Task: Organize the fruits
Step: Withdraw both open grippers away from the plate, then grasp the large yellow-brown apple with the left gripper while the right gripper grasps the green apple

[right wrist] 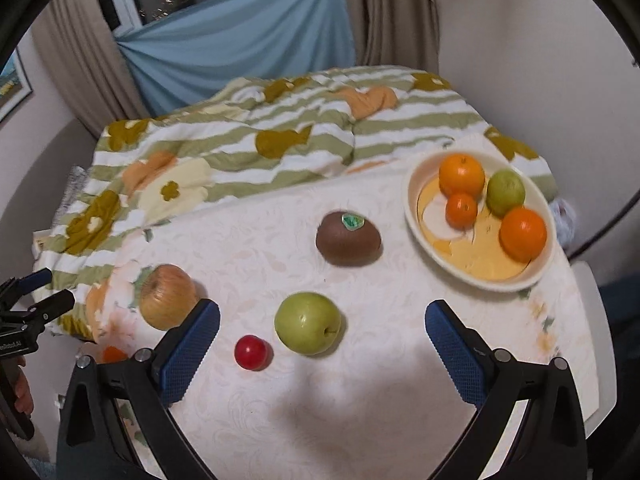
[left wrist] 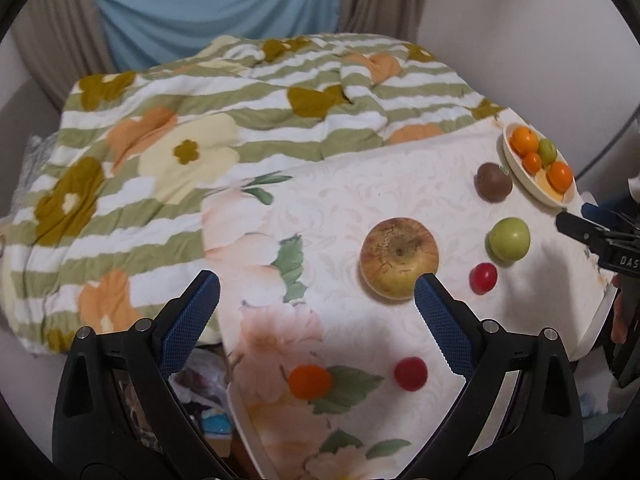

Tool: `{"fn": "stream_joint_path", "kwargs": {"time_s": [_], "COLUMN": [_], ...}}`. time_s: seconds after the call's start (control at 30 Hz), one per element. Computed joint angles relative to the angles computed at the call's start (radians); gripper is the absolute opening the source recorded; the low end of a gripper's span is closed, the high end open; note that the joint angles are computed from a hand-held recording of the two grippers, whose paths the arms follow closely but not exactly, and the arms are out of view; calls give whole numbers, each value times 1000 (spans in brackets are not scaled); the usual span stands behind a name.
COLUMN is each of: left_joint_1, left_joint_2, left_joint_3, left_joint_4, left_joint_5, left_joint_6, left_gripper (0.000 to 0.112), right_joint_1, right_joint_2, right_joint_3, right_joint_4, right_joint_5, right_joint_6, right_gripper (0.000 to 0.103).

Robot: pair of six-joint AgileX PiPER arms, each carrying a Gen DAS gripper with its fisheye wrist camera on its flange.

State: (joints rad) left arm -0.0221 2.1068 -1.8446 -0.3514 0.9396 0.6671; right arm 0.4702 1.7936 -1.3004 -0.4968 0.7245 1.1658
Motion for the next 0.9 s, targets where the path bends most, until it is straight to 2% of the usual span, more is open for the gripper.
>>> {"fn": "stream_joint_path", "kwargs": {"time_s": [0.13,0.33,0.57,0.8,0.9], "left_joint_1": [-20,-83,-117,-124,-130], "left_joint_2": [20,71,181,276,297], "left_joint_3": [34,29,-89,-217,-241], "left_joint_4": [-51,-53,-44,-38,-33], "left_joint_5": [-60,-82,1,96,117], "left_joint_6": [94,150,136,47,43], "left_gripper": [103,103,103,103,103], "right_joint_1": [10,14,3,-7,-6], "right_joint_2": [73,138,177,200,209], "right_joint_3": [-39,-64,-63,-66,-69], "right_joint_4": [2,-4,27,61,59], "right_joint_5": [17,20,5,-24,-24], "right_joint_6": [34,88,105,70,85], "right_gripper": [102,102,102,93,92]}}
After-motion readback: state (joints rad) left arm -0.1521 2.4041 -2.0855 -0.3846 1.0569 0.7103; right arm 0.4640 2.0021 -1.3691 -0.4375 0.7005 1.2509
